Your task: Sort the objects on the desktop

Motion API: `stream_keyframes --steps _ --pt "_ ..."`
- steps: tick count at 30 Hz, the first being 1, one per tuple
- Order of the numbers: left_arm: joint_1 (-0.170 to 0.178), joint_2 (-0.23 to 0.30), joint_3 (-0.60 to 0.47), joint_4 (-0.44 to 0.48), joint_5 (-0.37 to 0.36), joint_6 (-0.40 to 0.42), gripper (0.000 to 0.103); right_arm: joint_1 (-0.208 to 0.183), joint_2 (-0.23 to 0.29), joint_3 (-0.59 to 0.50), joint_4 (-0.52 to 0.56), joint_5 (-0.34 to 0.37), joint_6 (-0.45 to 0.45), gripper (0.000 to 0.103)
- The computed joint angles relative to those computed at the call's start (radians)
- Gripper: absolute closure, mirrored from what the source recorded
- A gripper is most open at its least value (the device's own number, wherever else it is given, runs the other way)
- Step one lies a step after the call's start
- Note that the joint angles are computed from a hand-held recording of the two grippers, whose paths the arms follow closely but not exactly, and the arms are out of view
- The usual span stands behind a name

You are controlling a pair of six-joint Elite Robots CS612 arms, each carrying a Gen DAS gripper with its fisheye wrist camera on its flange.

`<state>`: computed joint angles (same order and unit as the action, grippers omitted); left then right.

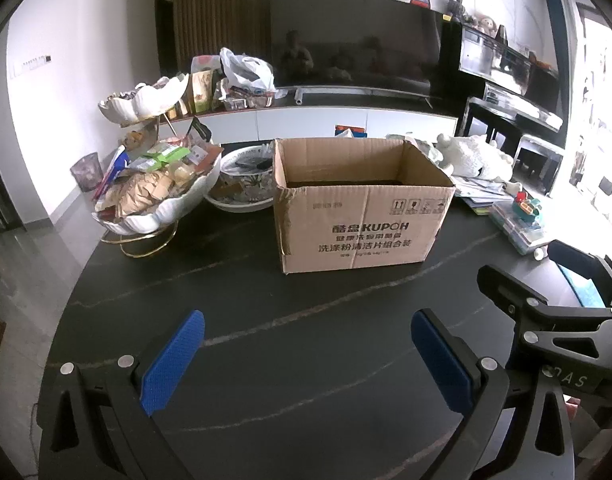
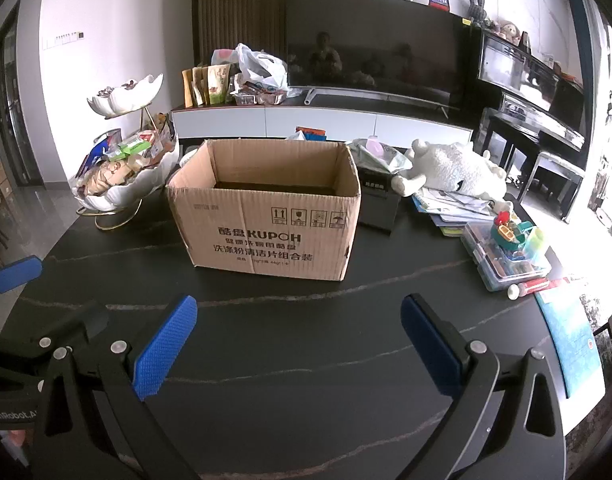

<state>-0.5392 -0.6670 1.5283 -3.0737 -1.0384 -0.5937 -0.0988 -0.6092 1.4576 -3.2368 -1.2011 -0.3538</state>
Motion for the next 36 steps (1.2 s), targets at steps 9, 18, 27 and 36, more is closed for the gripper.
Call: stream_keyframes --steps 9,18,27,36 --pt "-0.003 -0.001 0.0 0.008 0.01 0.001 0.001 0.0 0.0 0.001 0.001 -0.005 0.002 0.002" --pt "-0.003 -0.002 0.001 0.027 0.001 -0.016 0.001 0.0 0.001 0.003 0.008 -0.012 -0.001 0.002" --pt "-0.002 -0.004 0.004 0.028 -0.008 -0.025 0.001 -0.001 -0.001 0.008 0.007 -0.01 0.005 0.002" --pt "-0.011 -0.005 0.012 0.033 0.011 -0.012 0.001 -0.004 -0.004 0.024 0.009 -0.017 0.013 0.002"
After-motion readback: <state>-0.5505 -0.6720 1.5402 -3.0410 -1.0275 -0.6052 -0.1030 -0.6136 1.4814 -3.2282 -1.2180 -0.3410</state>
